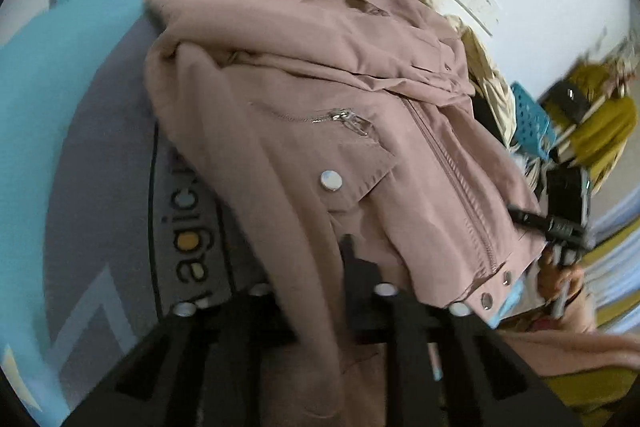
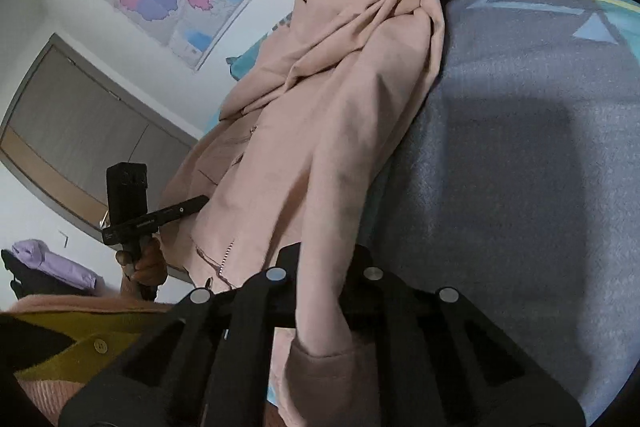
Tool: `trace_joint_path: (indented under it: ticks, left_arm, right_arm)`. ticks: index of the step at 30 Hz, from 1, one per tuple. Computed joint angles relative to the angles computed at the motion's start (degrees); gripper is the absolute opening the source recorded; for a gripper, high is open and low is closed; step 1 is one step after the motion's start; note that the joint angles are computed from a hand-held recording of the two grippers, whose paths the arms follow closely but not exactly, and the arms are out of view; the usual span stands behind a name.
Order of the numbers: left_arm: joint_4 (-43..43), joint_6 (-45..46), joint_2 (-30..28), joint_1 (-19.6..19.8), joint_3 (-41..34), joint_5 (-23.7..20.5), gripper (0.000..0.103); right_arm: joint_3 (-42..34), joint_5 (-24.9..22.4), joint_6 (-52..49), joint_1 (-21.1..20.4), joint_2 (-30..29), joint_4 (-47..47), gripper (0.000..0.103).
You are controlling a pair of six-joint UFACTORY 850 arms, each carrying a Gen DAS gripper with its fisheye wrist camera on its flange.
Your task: Fold large clothes
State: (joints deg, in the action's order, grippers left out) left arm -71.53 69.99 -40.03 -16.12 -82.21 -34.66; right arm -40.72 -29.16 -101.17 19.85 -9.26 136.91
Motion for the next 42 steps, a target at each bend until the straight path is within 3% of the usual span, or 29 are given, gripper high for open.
trace_joint_path:
  ticks: [3,8,10,12,14,17,18,19,21,25,26,27,29,30,31,32,33,35,42]
  left_arm:
    - [-3.9,2.9,1.6,1.8,1.6,-2.9,0.004]
    - [-12.8,12.2,8.9,5.3,8.7,-6.1,0.003]
    - [-14.5,14.9,11.1,6.4,11.0,-6.8,0.003]
    - [-12.6,14.0,11.7,6.7,11.8,-5.8,0.003]
    - [-8.1,10.5,10.1,6.5,11.1,-4.6,0.005]
    - [-2.0,5.0,7.1,6.4,9.7,-4.8,0.008]
    - [-1.0,3.9,6.6,6.3,9.6,-4.0,0.015]
    - [-0.1,3.0,6.1,6.3,9.3,-4.3,0.031]
    - [-1.5,4.7,5.2,7.0,9.0,-8.1,0.049]
    - [-0.9,7.6,5.9,6.1,9.8,-8.1,0.065]
    - [-0.8,7.8,6.0,5.7,9.9,-7.8,0.065]
    - [-0.9,8.2,6.3,5.5,10.4,-7.5,0.063]
    - [0.3,7.3,6.1,4.9,10.1,-7.6,0.033]
    - [0.1,6.6,6.2,4.4,10.2,-5.7,0.015]
    - [-1.2,7.7,6.6,4.4,10.9,-4.6,0.007]
    - [-2.4,8.3,6.7,4.2,11.1,-3.7,0.005]
    - [-3.8,9.2,7.1,4.4,11.4,-3.7,0.004]
    - [-6.8,10.6,7.7,4.9,11.7,-4.7,0.003]
    - [-10.1,11.7,9.7,6.3,10.9,-8.2,0.002]
  right_arm:
    - [2.9,-4.8,-4.2,0.2,3.7,5.5,0.007]
    - [6.0,-5.3,-9.6,3.6,11.9,9.6,0.006]
    - [6.3,-2.5,-10.1,5.2,14.0,8.9,0.007]
    - [6.7,-2.6,-5.3,4.7,13.5,5.3,0.01]
    - [6.8,-0.9,-0.5,4.0,11.8,2.3,0.014]
    - [7.0,-2.1,5.2,2.7,8.5,-1.2,0.016]
    - [7.2,-2.2,6.2,2.5,7.8,-1.7,0.019]
    - [7.5,-2.2,6.5,2.5,7.5,-1.8,0.022]
    - [8.3,-3.2,6.9,2.0,7.3,-1.7,0.035]
    - [9.0,-3.2,6.5,2.2,7.7,-2.1,0.042]
    - [8.8,-2.6,6.5,2.6,7.7,-2.7,0.042]
    - [8.7,-3.0,6.7,2.8,7.6,-3.4,0.044]
    - [9.0,-4.1,7.0,2.9,7.5,-4.6,0.044]
    - [8.9,-4.9,7.4,3.0,7.1,-5.1,0.039]
    - [8.9,-5.6,7.6,3.0,6.9,-5.1,0.032]
    - [9.0,-6.1,7.8,3.0,6.7,-5.0,0.016]
    - [9.0,-6.3,7.8,3.1,6.8,-4.1,0.009]
    - [10.0,-9.2,6.0,2.8,8.0,-1.3,0.006]
    - [9.9,-9.5,-1.4,2.6,13.8,5.9,0.006]
